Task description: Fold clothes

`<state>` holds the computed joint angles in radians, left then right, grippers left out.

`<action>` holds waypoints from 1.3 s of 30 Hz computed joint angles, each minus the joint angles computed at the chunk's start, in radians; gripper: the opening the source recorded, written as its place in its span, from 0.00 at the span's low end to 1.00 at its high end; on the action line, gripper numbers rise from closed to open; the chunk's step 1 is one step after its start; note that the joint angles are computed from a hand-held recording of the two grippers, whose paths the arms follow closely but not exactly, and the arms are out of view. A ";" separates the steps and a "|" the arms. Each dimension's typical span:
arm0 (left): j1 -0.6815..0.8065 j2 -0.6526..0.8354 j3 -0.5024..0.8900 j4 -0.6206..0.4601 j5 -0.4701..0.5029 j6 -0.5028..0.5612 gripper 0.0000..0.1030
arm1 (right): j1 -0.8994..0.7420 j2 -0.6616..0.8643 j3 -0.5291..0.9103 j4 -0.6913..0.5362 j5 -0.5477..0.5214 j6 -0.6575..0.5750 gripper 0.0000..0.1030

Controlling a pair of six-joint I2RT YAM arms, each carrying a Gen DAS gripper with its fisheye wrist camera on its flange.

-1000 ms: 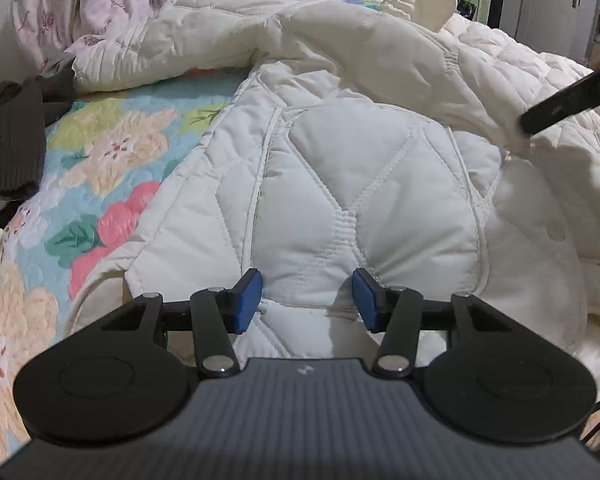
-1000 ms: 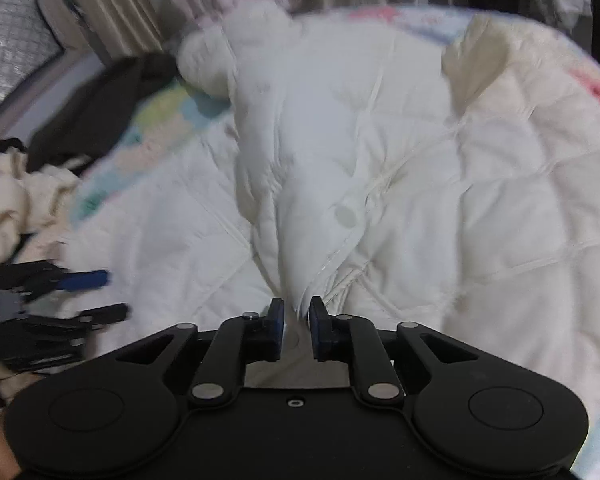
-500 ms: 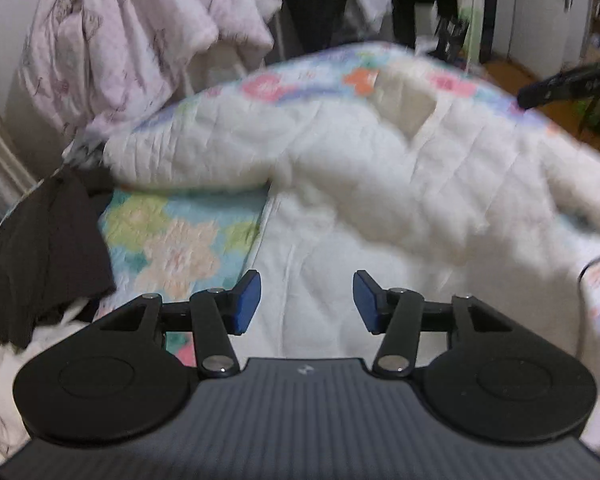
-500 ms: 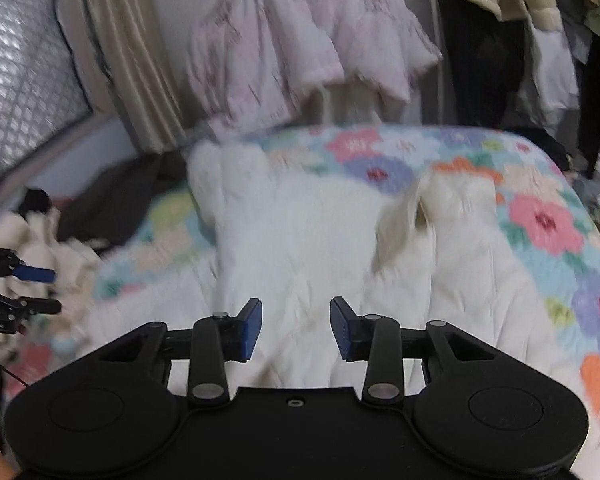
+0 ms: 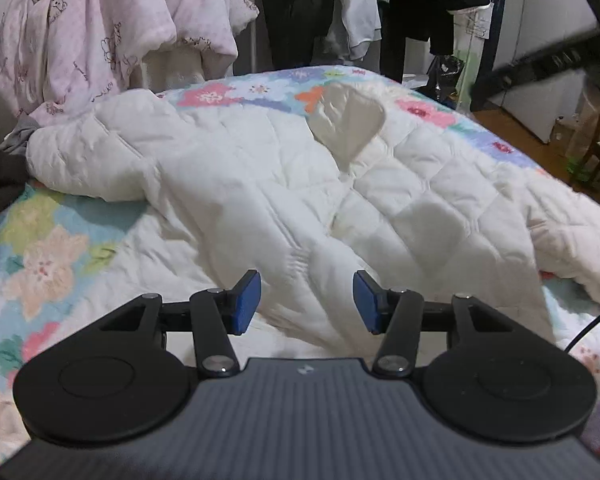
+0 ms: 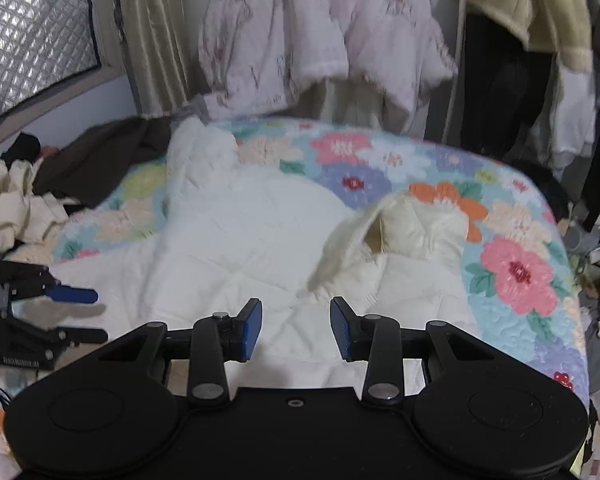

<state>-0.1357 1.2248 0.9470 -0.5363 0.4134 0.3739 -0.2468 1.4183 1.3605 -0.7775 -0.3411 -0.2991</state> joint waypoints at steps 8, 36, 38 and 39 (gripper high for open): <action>-0.087 0.119 -0.042 0.071 -0.166 -0.206 0.50 | -0.028 0.298 0.119 0.162 -0.074 0.059 0.53; -0.100 0.164 0.063 -0.029 -0.320 -0.086 0.59 | -0.127 0.715 0.370 0.329 -0.178 0.281 0.32; -0.100 0.137 0.060 -0.019 -0.294 -0.096 0.59 | -0.176 0.647 0.325 0.318 -0.239 0.308 0.45; -0.099 0.127 0.053 -0.009 -0.268 -0.094 0.59 | -0.195 0.620 0.307 0.307 -0.244 0.301 0.45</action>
<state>-0.2350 1.3520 1.0001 -0.5449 0.1451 0.2796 -0.4422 2.0387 1.6671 -0.4710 -0.5853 0.0022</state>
